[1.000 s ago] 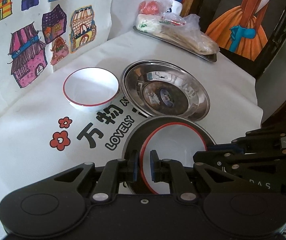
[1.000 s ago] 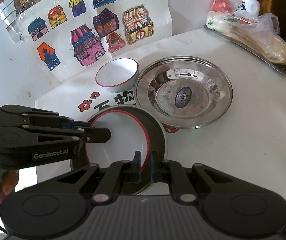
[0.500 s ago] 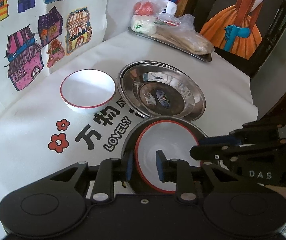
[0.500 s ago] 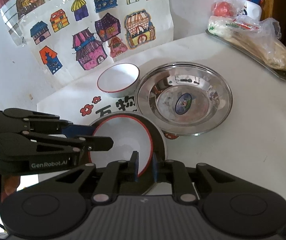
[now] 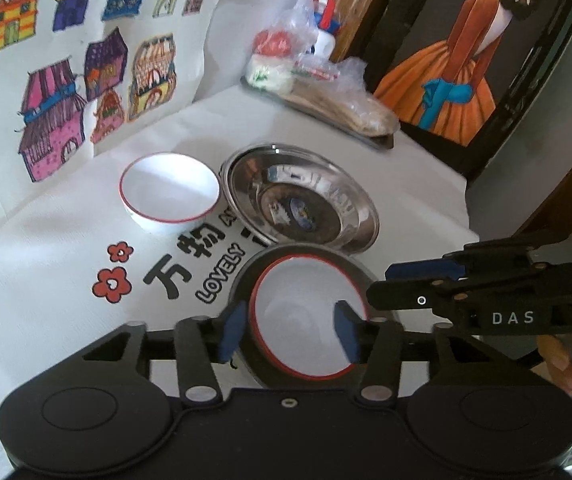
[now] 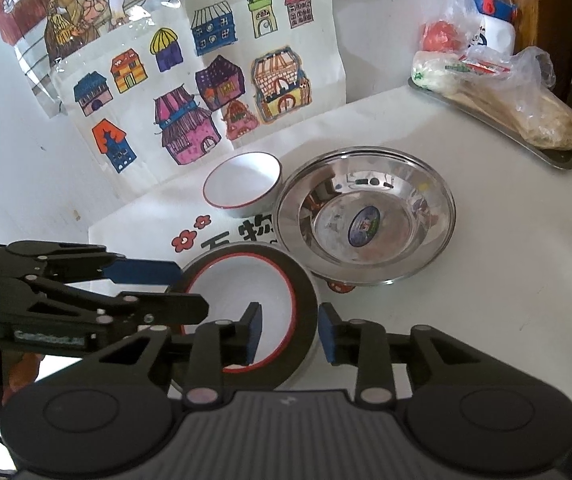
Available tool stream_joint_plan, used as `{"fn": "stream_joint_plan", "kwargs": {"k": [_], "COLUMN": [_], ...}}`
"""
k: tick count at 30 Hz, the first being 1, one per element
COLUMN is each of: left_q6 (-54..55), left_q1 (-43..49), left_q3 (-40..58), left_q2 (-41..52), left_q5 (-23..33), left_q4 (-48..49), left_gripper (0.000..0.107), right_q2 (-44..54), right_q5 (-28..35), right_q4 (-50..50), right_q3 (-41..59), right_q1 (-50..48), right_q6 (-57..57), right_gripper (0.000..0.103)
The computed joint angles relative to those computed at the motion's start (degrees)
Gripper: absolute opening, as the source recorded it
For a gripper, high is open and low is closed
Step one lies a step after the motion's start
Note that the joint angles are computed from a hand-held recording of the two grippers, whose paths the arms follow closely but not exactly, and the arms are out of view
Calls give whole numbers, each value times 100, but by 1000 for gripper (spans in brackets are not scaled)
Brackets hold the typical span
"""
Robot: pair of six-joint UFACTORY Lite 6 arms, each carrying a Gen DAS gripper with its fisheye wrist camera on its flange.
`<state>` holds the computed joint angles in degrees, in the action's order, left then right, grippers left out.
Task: Organize plates and bowls
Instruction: 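Open both tools to release the white bowl into the steel bowl, then move both tools to the second red-rimmed white bowl and grip its rim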
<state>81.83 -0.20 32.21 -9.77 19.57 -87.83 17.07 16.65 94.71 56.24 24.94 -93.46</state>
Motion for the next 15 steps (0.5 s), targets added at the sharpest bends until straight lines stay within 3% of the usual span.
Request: {"fn": "stream_joint_plan", "kwargs": {"k": [2,7,12,15], "left_q6": [196,455,1156,1592], "left_q1": [-15,503,1200,1505], "left_q3": [-71,-160,-230,-55], "left_q2": [-124,-253,-296,25], "left_q5": [-140,138,249,199], "left_q4": [-184,-369,-1090,-1618], "left_gripper": [70,74,97,102], "right_q2": [-17,2,90,296], "right_q5": [36,175,345,275], "right_q4": [128,474,996,1847], "right_q3": [-17,21,207,523], "right_q1": [-28,-96,-174,-76], "right_q6": [-134,-430,-1004,-1974], "right_gripper": [44,60,90,101]}}
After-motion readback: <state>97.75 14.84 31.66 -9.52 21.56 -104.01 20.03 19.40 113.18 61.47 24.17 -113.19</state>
